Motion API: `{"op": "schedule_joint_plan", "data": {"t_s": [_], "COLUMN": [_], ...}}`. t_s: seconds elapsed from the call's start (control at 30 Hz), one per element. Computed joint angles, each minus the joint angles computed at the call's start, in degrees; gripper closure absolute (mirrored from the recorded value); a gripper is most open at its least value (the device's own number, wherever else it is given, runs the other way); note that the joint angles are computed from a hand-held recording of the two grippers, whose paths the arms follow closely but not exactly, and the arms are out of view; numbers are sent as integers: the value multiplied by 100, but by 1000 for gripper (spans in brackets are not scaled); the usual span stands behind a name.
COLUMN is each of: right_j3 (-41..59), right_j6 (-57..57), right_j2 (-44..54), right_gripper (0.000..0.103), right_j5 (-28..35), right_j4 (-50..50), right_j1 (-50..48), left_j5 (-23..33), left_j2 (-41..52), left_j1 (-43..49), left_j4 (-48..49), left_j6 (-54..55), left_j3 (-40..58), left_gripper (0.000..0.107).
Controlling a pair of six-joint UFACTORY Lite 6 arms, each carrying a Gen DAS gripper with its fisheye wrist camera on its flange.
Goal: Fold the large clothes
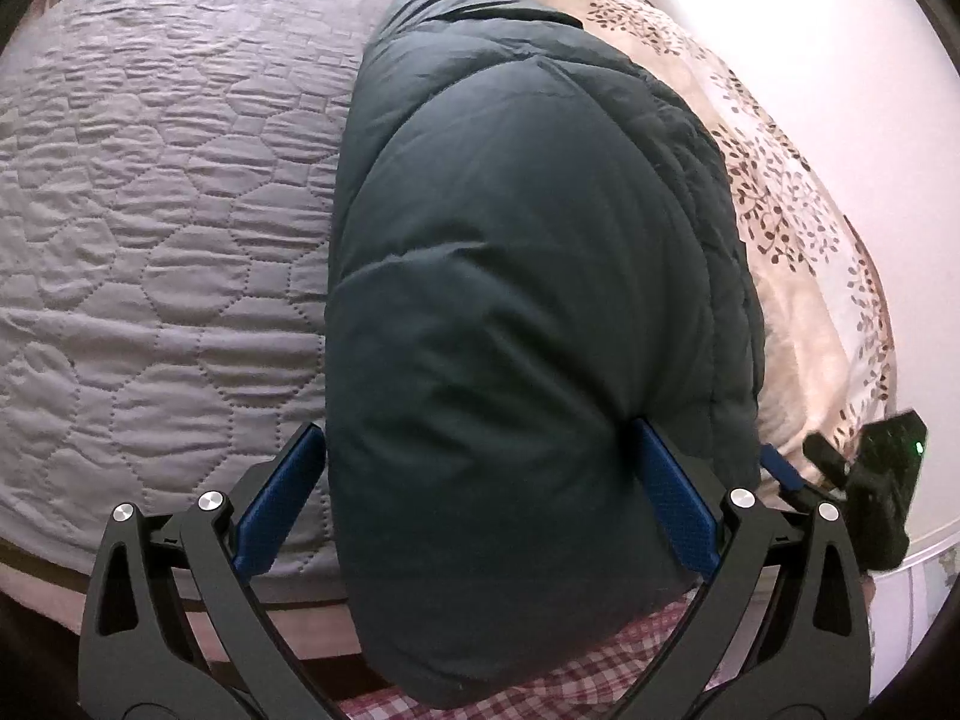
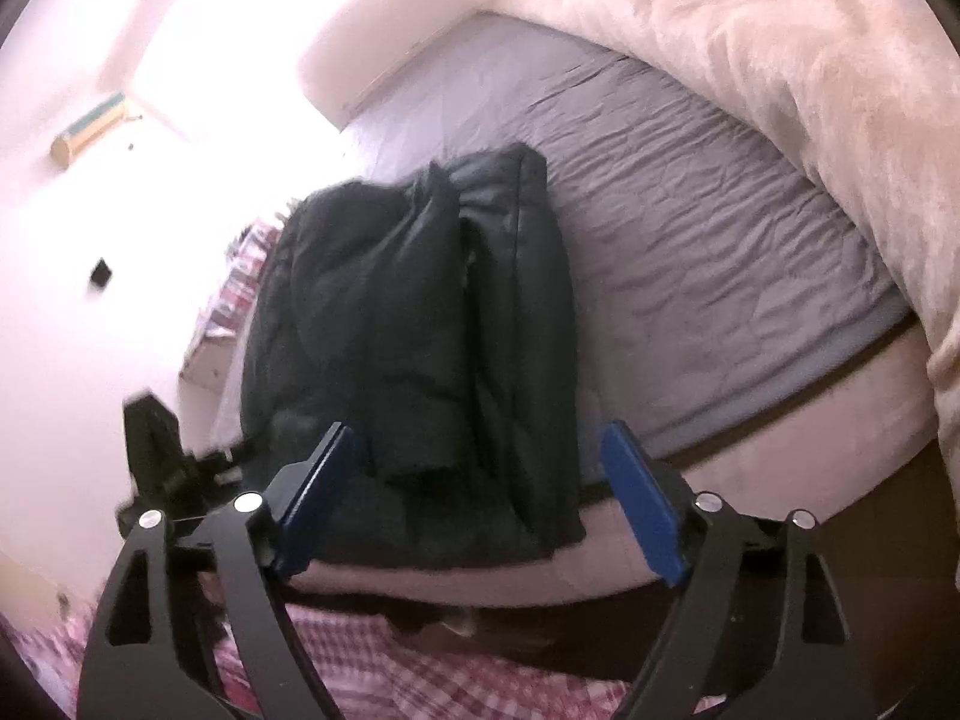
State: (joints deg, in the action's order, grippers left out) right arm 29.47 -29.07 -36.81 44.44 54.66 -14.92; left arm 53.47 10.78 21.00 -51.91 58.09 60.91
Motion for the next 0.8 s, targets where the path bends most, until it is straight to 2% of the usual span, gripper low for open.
{"op": "schedule_joint_plan", "data": {"t_s": [0.1, 0.27, 0.33, 0.4, 0.47, 0.57, 0.7, 0.8], "right_j3": [358, 982, 1053, 997, 963, 1026, 1461, 2076], "right_j6": [-660, -665, -1023, -1499, -1933, -2173, -2022, -1871], "right_j2": [1035, 2630, 3121, 3312, 3491, 3530, 3599, 4076], "right_gripper": [18, 15, 15, 23, 39, 52, 56, 56], "right_j5": [174, -448, -359, -174, 225, 443, 158, -151], "right_j4": [839, 1023, 1437, 1883, 2242, 2259, 2184, 2392], "right_j1": [-59, 594, 635, 585, 436, 413, 955, 1627], "left_j5": [57, 227, 388, 439, 397, 461, 585, 705], "left_j2": [65, 266, 404, 386, 211, 132, 405, 874], "left_j1": [-8, 1, 69, 59, 11, 81, 372, 801], "left_j4": [-5, 55, 78, 28, -50, -65, -72, -2], "left_j6": [-9, -69, -9, 122, 289, 504, 516, 430], "left_j3": [46, 222, 335, 327, 206, 228, 754, 1497], "left_gripper": [7, 7, 8, 9, 13, 17, 19, 19]}}
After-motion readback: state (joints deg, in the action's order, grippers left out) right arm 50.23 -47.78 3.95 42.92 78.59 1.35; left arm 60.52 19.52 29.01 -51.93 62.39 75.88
